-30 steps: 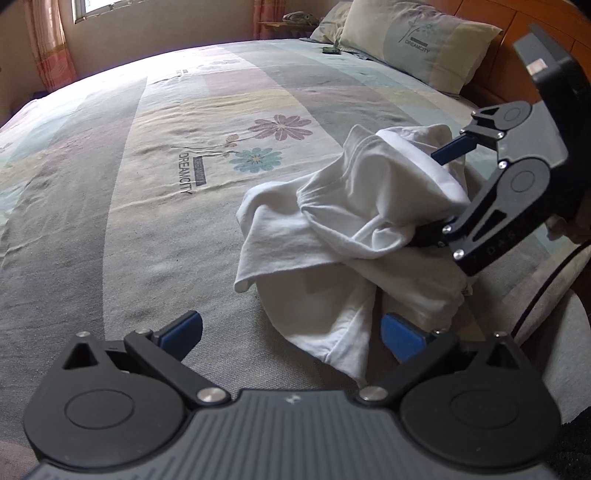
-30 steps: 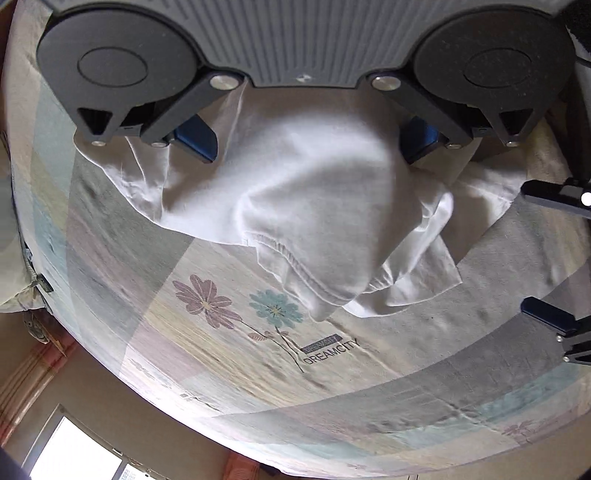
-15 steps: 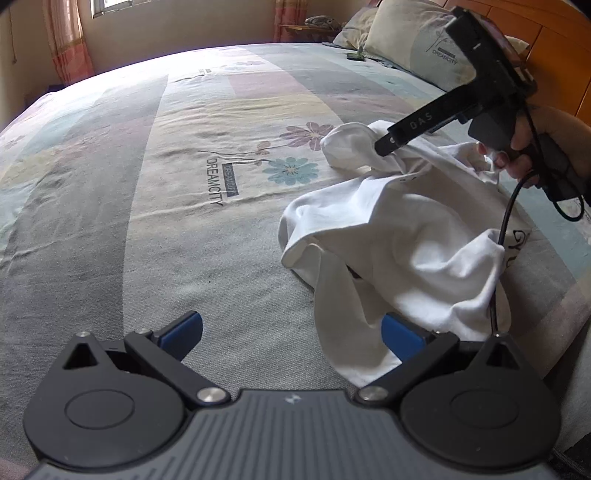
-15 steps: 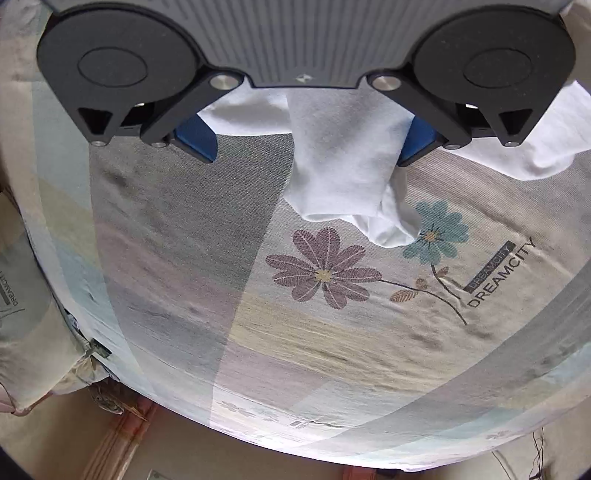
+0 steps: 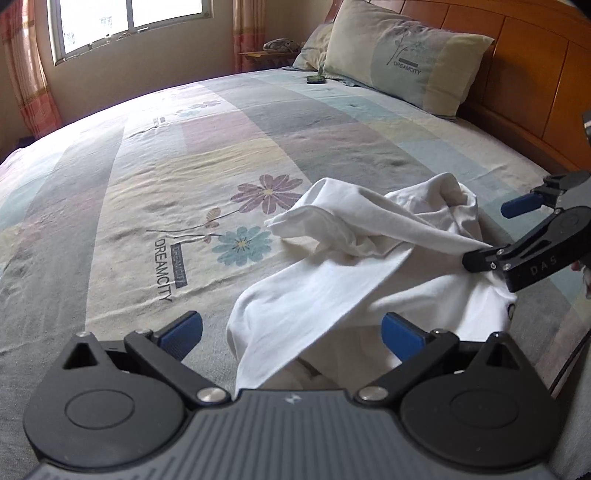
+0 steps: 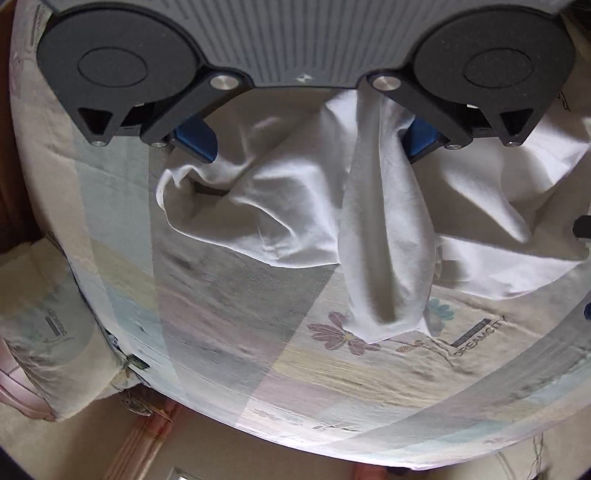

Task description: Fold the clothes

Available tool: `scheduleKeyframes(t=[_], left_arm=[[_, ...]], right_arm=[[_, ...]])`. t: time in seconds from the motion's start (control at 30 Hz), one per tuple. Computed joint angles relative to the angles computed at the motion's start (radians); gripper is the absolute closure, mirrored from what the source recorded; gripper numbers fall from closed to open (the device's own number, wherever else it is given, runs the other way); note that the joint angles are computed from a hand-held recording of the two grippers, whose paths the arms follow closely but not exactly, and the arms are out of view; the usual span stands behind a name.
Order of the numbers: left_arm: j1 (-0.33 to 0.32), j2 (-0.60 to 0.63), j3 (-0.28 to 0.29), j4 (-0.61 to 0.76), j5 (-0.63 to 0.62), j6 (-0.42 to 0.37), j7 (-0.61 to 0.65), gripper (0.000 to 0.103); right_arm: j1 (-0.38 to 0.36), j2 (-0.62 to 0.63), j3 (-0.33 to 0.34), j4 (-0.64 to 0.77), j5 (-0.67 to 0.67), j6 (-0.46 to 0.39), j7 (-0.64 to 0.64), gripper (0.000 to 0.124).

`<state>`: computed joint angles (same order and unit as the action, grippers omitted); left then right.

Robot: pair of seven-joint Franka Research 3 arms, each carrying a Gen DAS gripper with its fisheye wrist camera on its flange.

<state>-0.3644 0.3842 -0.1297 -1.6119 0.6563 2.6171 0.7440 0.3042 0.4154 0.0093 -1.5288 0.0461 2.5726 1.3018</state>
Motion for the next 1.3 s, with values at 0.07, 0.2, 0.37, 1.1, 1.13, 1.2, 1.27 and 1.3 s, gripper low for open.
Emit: scheduleKeyframes(t=[0.07, 0.2, 0.37, 1.1, 1.13, 1.2, 1.27, 1.3], left_arm=[[-0.002, 0.071, -0.014, 0.095, -0.027, -0.039, 0.062, 0.001], [-0.041, 0.208, 0.009, 0.287, -0.042, -0.145, 0.143, 0.001], [-0.086, 0.212, 0.115, 0.304, 0.075, -0.245, 0.015, 0.001], [0.096, 0.139, -0.075, 0.156, -0.201, -0.014, 0.345, 0.001], [0.073, 0.184, -0.061, 0.22, -0.208, -0.064, 0.359, 0.001], [0.054, 0.253, -0.048, 0.31, -0.245, -0.123, 0.377, 0.001], [-0.001, 0.294, 0.025, 0.372, -0.194, -0.166, 0.315, 0.001], [-0.037, 0.31, 0.075, 0.398, -0.136, -0.188, 0.266, 0.001]], right_arm=[[-0.034, -0.02, 0.026, -0.028, 0.082, 0.012, -0.007, 0.021], [-0.044, -0.051, 0.045, -0.077, 0.133, 0.054, -0.055, 0.021], [-0.043, -0.08, 0.044, -0.122, 0.156, 0.104, -0.078, 0.021], [-0.049, -0.071, 0.072, -0.091, 0.266, 0.095, -0.143, 0.021], [-0.048, -0.073, 0.071, -0.093, 0.268, 0.095, -0.142, 0.021], [-0.047, -0.077, 0.071, -0.098, 0.272, 0.093, -0.14, 0.021], [-0.046, -0.082, 0.068, -0.108, 0.274, 0.098, -0.136, 0.021], [-0.044, -0.084, 0.065, -0.112, 0.269, 0.102, -0.131, 0.021]])
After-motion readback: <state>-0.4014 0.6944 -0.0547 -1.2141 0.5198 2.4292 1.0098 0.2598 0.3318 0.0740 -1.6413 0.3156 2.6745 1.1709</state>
